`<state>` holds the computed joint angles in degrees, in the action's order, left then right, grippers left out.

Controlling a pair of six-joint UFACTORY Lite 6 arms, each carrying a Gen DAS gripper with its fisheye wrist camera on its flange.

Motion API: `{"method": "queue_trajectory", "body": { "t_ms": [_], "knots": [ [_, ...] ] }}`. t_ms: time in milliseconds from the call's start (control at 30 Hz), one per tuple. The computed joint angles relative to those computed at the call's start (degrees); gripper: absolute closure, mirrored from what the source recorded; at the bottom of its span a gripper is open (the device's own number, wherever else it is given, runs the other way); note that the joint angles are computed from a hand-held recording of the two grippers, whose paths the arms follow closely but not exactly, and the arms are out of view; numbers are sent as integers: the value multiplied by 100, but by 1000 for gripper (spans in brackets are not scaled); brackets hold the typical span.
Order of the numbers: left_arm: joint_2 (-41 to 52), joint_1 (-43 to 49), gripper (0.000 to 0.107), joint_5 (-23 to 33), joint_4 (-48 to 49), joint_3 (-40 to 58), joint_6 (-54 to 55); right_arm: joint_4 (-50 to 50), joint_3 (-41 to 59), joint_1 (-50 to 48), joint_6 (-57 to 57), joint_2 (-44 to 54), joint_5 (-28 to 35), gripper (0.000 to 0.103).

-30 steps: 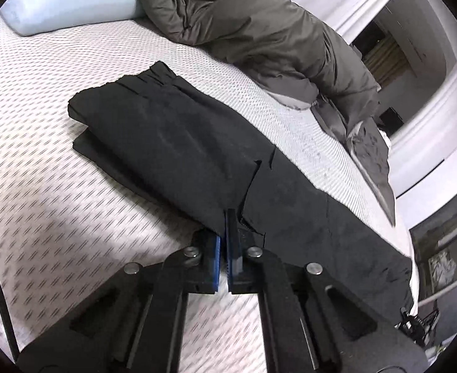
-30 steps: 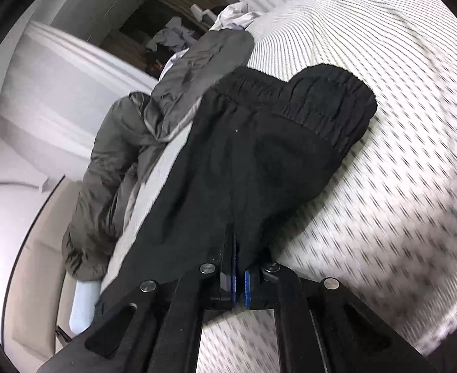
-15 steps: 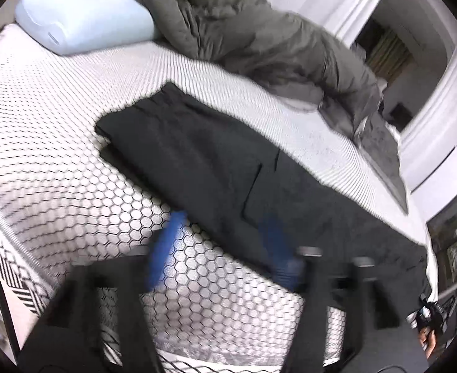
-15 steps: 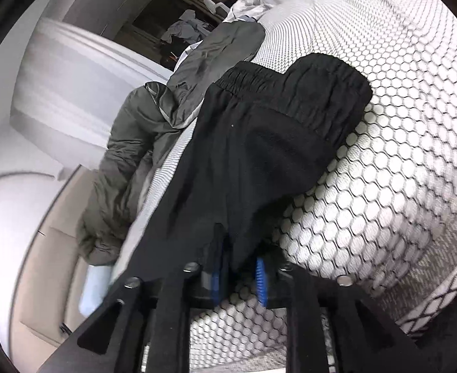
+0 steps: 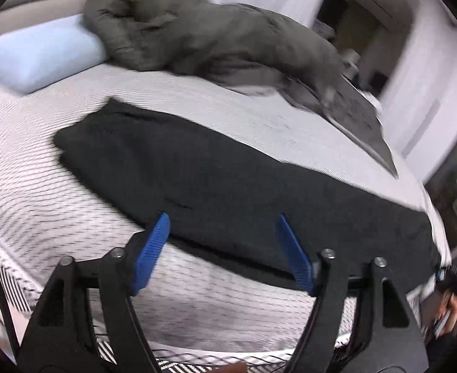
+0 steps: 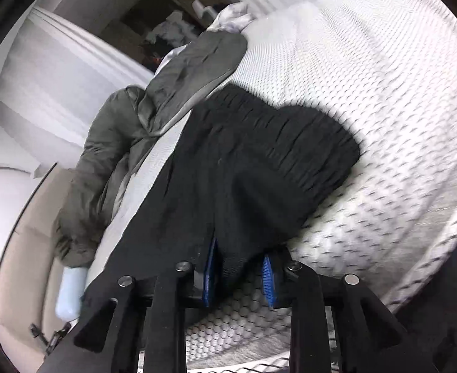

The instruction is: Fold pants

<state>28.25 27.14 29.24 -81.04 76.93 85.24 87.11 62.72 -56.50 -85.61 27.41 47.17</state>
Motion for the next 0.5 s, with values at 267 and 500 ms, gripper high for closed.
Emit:
{"method": "queue_trajectory", "body": {
  "t_ms": [267, 500],
  "knots": [
    [-95, -2297, 5, -681, -1615, -639, 1815, 584, -1859, 1289, -1283, -2409, -979, 31],
    [1296, -4228, 5, -1830, -1173, 521, 1308, 1728, -1001, 4192, -2628, -1361, -2585, 23]
  ]
}}
